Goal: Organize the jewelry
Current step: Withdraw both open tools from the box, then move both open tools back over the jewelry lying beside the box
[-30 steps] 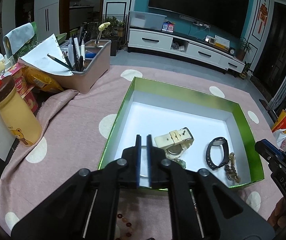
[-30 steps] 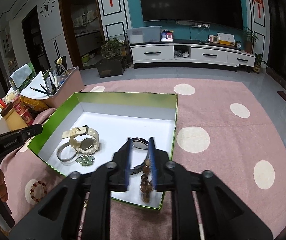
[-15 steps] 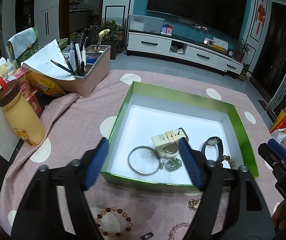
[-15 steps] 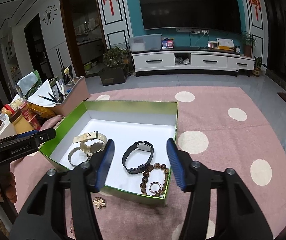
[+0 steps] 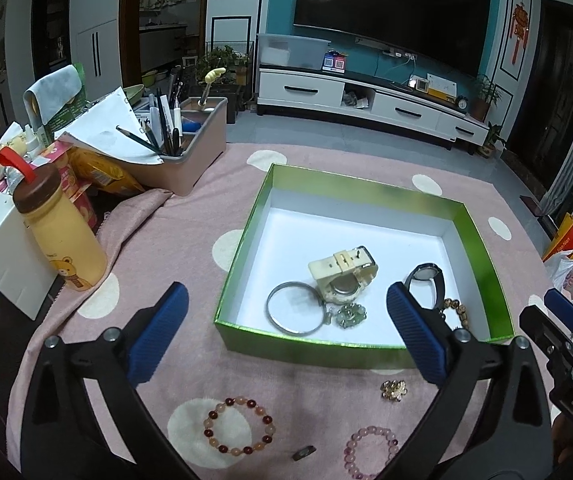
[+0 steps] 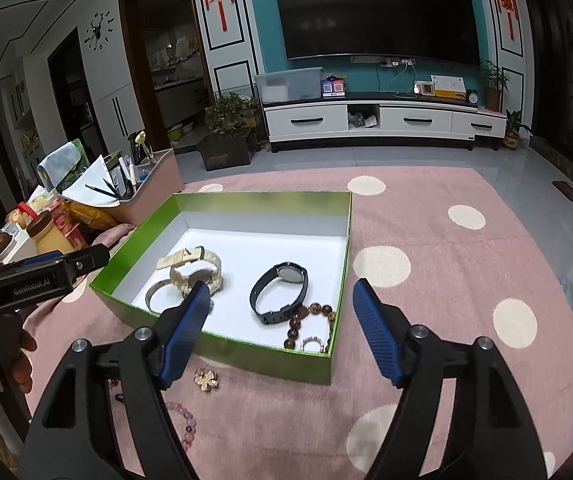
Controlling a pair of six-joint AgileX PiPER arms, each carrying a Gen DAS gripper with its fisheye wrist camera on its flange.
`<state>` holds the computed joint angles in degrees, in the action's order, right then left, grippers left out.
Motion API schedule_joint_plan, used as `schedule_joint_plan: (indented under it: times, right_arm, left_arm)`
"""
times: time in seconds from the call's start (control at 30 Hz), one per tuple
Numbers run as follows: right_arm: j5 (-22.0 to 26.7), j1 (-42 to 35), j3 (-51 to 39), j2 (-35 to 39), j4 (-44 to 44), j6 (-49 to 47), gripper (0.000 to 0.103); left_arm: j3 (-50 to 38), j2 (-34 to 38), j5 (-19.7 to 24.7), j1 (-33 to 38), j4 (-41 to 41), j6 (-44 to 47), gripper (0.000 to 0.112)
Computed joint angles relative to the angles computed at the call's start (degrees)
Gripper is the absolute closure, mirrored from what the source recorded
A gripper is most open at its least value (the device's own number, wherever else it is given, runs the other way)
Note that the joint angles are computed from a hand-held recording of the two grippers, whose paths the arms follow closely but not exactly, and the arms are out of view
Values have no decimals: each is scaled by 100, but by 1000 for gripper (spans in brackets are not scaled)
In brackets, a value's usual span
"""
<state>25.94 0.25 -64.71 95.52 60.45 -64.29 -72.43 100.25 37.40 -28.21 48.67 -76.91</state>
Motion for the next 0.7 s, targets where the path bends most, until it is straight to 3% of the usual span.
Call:
schedule_joint_plan:
  times: [0.37,0.57,0.7]
  right_arm:
    - [44,67,637,-450,260,-475,23]
    - [38,126,908,-611,129,-501,23]
    - [43,176,1024,-662,30,-522,23]
  left_arm:
    - [454,-277,93,-74,-141,-48,12]
    - [1128,-694,-472,69,-93,-243,12]
    - [1865,-1207,-1509,464,-397,-120,12]
